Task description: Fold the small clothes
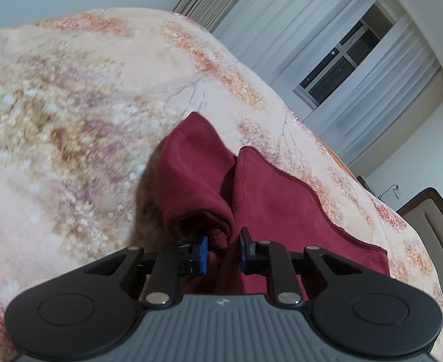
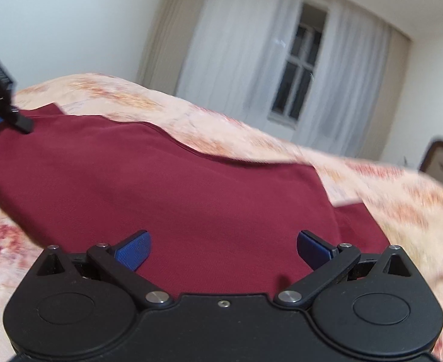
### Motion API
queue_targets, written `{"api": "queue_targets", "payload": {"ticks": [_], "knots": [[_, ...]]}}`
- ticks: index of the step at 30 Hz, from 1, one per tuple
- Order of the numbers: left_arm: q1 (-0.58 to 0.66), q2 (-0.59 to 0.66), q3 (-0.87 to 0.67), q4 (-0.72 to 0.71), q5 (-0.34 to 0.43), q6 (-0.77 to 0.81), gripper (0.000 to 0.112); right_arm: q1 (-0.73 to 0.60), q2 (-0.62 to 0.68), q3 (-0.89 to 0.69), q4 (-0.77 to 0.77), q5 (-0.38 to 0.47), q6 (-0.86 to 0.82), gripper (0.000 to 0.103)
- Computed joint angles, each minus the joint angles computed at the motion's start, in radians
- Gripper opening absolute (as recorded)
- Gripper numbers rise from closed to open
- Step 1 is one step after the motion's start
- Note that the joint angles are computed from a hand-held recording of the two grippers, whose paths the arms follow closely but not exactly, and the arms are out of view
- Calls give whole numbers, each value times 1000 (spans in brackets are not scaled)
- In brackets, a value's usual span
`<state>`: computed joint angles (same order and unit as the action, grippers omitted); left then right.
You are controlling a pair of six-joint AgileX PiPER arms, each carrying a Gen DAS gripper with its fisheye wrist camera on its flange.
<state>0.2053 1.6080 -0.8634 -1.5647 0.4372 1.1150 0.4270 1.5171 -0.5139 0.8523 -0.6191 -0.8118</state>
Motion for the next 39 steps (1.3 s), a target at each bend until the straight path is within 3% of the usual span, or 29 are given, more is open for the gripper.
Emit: {"api": "queue_targets", "payload": {"ticks": [3,6,8,14,18,23,24,29,31,34,37,39], "knots": [[-10,-19,-15,25,-2,-33,20,-120,-44,-6,-81,138,108,103],[-31,-46,-18,10,-3,-20,19,-251,-89,12,-362,246,408,103],[-54,-64,-31,23,-11,-36,19,-302,-109,23,-508,274,550,103],[-192,-95,-147,215,-60,-222,18,-365,-218,92,-605,297,577,103],[-358,-81,-293,601,-116,-576,19,-448,-302,144,-821,306,718,103],[-602,-2,-482,1101,-112,-967,19,-606,-384,180,-1214,335,1031,103],[-650,28,-531,1201,-83,-1023,19,-641,-400,189,-1299,336,1103,103],[-874,287,-878,1661,216,-1329,23,-814,-455,234,-1697,315,1444,103],[-903,359,-948,1661,268,-1359,29,-896,-468,252,-1867,273,1584,103],[-887,368,-908,1510,239,-1292,39,-987,-463,271,-1990,204,1670,103],[-866,336,-827,1393,176,-1181,64,-988,-448,285,-1925,196,1618,103],[-860,306,-785,1367,144,-1144,70,-973,-451,295,-1866,207,1573,103]]}}
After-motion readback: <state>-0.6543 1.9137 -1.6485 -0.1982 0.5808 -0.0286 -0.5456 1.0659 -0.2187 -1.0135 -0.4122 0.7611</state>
